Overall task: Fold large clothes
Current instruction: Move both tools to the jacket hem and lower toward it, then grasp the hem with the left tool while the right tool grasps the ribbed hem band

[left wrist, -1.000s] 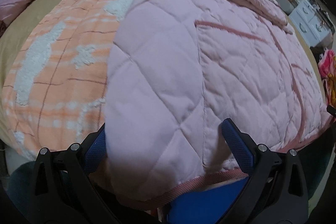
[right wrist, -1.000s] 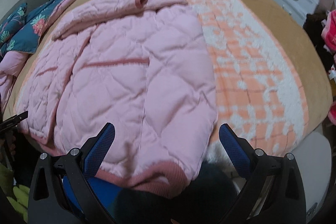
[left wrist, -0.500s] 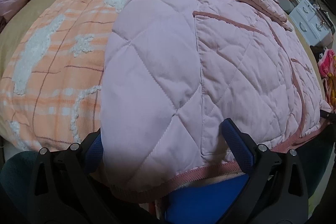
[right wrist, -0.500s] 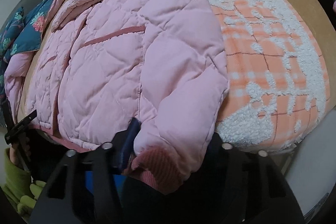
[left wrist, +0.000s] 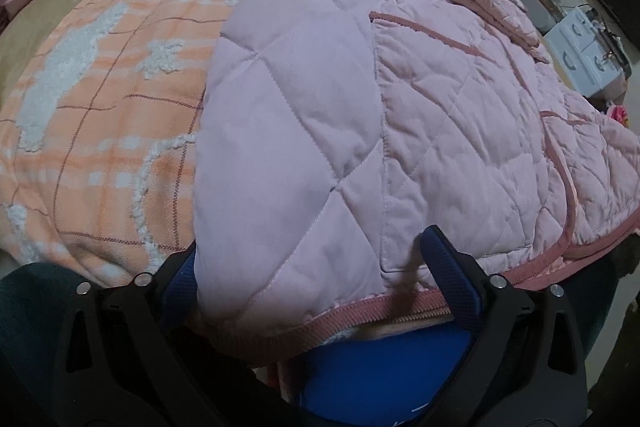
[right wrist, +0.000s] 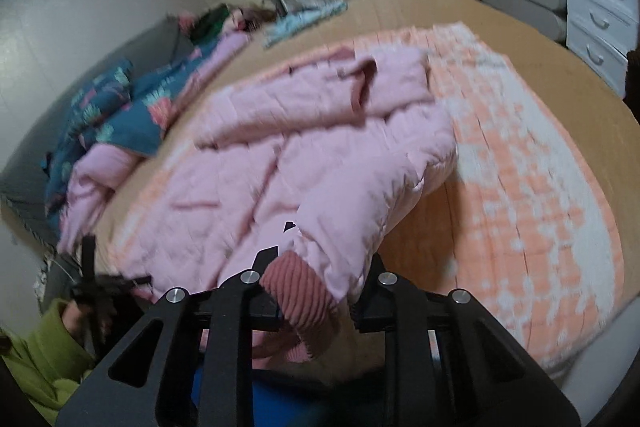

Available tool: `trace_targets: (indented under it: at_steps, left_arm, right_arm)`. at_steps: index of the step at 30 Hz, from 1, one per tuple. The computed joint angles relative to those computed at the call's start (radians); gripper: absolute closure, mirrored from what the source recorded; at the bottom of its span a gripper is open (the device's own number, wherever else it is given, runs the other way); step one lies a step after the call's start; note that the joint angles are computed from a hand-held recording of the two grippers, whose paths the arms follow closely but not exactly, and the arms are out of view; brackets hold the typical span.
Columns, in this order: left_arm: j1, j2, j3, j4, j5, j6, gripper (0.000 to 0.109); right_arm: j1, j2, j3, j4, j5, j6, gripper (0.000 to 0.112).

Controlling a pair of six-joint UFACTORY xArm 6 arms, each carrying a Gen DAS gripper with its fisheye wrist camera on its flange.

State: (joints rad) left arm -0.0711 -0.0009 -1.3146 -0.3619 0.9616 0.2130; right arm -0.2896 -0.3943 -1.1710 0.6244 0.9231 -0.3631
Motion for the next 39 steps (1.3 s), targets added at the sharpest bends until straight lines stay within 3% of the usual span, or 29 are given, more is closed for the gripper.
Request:
trace_targets:
  at_steps: [3, 5, 8, 28, 39]
  left_arm:
    - [0.004, -0.014, 0.006, -0.031, -0.002, 0.033, 0.054]
    - [0.005, -0.026, 0.008, -0.042, -0.017, 0.044, 0.085]
    - [0.009, -0.037, -0.007, -0.087, -0.039, 0.084, 0.097]
    - [-0.026, 0.124, -0.381, -0.198, -0.099, 0.127, 0.101]
    - [-0.047, 0.240, -0.605, -0.176, -0.090, 0.090, 0.101]
  right_arm:
    - [0.007, 0.024, -0.029, 0.016, -0.020, 0.011, 0.091]
    - [0.010, 0.030, -0.032, 0.029, -0.036, 0.009, 0.091]
    - [0.009, 0.037, -0.035, 0.046, -0.050, 0.008, 0.092]
    - [-0.017, 0.107, -0.121, 0.123, -0.118, 0.037, 0.094]
    - [-0.024, 0.182, -0.236, 0.122, -0.127, 0.069, 0.094]
